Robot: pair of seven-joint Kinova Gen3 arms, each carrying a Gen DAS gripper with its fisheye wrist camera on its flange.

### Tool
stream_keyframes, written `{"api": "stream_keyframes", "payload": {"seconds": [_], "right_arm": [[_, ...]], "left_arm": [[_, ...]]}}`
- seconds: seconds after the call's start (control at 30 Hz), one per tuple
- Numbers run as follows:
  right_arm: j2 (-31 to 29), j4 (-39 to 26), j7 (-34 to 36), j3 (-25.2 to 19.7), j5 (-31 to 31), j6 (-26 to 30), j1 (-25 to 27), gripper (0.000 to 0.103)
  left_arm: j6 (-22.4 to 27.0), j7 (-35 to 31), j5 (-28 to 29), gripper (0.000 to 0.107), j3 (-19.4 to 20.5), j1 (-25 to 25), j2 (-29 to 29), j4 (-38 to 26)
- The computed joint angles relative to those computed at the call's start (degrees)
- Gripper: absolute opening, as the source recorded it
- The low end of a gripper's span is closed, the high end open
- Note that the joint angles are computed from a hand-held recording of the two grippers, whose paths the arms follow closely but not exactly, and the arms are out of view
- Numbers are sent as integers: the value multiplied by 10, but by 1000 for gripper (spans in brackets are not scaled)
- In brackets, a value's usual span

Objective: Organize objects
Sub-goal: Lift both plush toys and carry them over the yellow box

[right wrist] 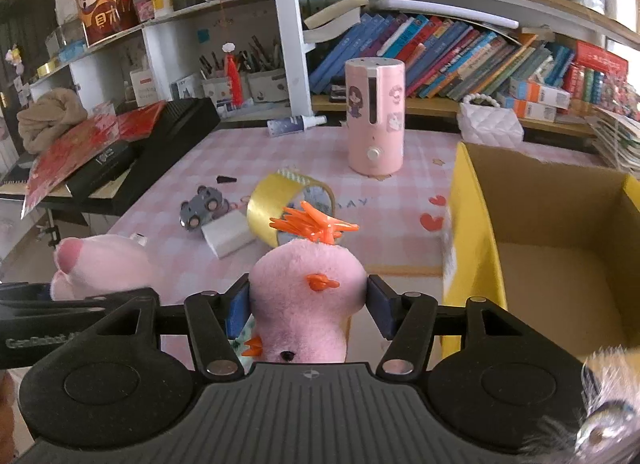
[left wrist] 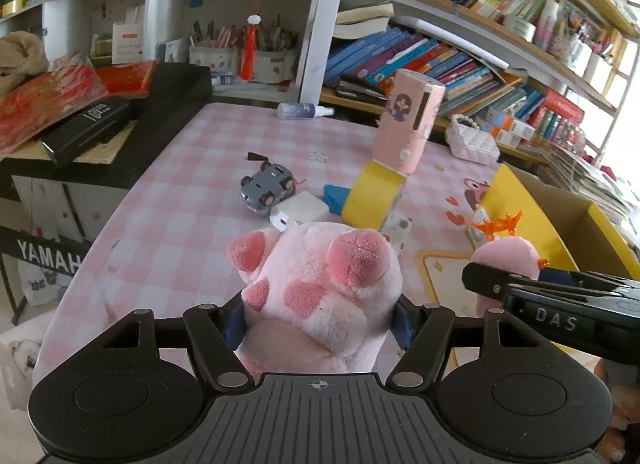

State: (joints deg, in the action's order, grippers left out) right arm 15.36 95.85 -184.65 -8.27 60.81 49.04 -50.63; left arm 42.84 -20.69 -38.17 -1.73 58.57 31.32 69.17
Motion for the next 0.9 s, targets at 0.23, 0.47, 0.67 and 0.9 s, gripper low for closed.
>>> {"api": "stream_keyframes", "payload": {"seconds": [0.23,0.47,0.67,0.9], "right_arm": [[-15,19,-50,-23,1,61,-41,57],[-28,37,-114,-54,-4,133,-76,57],[-37,48,-167,-76,-16,189,-100,57],[-37,52,-218,-96,-26,246,-128,57]], "left_arm": [[-19,19,-24,68,8,21,-35,55],[-35,23,-36,68,31,26,-60,93],[-52,18,-42,68,46,30,-73,116],[-71,2,-46,68,57,33,-83,133]]}}
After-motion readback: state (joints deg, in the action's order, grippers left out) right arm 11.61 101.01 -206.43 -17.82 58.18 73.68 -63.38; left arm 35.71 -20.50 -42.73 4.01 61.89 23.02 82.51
